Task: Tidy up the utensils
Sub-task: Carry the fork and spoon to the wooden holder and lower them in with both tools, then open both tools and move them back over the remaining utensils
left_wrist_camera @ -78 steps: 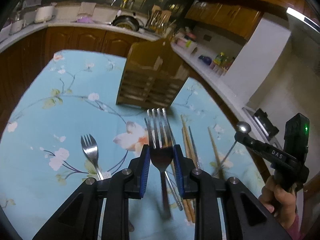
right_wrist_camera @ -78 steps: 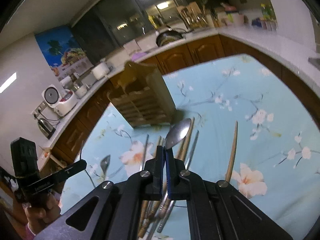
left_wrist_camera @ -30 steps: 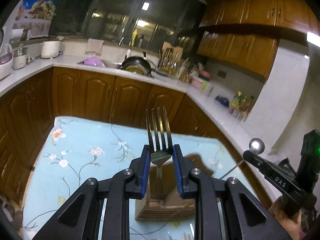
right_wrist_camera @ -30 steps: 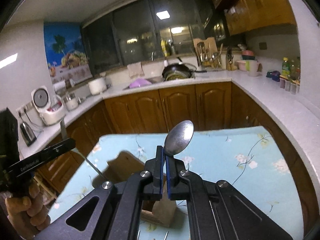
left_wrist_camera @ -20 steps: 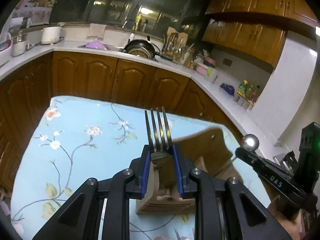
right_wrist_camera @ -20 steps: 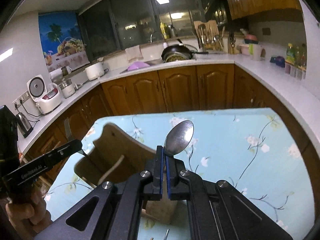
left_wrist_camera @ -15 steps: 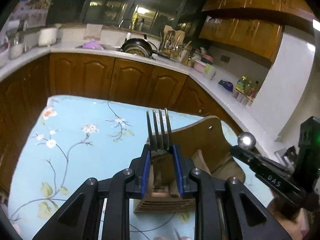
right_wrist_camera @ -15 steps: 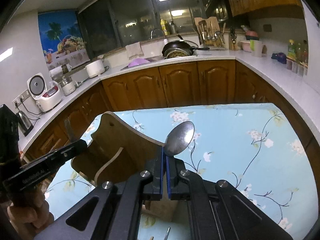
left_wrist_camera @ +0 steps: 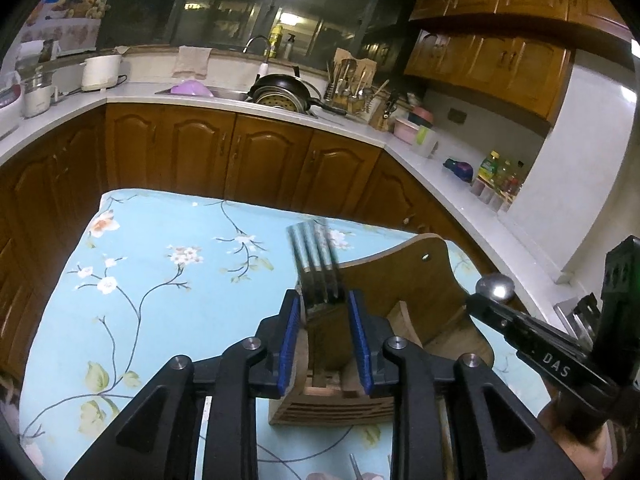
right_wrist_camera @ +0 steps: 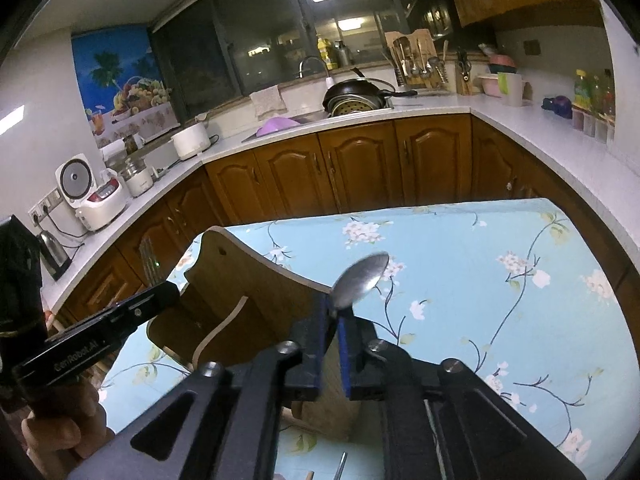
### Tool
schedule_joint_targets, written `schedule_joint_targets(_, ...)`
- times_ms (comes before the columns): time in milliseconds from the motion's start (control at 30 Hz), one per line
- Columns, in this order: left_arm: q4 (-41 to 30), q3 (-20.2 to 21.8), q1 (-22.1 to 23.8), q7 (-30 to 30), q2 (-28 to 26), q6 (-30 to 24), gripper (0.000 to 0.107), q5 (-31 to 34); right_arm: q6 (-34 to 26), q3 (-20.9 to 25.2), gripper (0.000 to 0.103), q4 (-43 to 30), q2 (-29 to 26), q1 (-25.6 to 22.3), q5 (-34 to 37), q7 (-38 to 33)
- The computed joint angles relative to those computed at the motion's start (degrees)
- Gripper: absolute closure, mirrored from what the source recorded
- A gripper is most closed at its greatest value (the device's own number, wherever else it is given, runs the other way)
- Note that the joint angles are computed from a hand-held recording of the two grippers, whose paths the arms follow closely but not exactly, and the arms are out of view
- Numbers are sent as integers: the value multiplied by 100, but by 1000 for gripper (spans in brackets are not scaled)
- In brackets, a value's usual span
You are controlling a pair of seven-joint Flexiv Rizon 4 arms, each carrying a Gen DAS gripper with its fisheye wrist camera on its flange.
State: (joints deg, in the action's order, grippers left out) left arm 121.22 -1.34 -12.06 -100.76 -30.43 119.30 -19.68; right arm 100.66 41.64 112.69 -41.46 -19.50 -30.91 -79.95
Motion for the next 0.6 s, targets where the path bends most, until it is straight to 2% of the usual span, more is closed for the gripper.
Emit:
schedule_joint_targets(33,28,37,-42,2,24,4,77,-49,-15,101,73,-4,-39,-101,-12,0)
schedule_joint_targets(67,53,49,-53,-7,34,26,70,-66,14,163,60,32,-36,-173,-1,9)
schedule_joint_targets(100,93,79,-90,-22,58,65,67,-117,41,220,55,44,-55,-243,-9,19)
schedule_joint_targets(233,280,122,-188,-46,169,181,57,-254,-9,534,53,110,-146,-639,-107,165)
schedule_joint_targets(333,510,140,-277,-72,285,343,52,-315,25,847,42,260,-209,-1031,-173,198)
schedule_joint_targets(400,718,230,-496,-11,378,487,46,-543,152,967,29,428,-194,-1258,-275,234)
schedule_joint_targets(467,955,213,-592,-60,474,653,37,-681,328,1102,24,645,-196,-1545,-447,316)
schedule_joint_targets(600,1467,109,-760,-244,649,1017,33,-861,615,1238,18,1090,-102,-2050,-785,523)
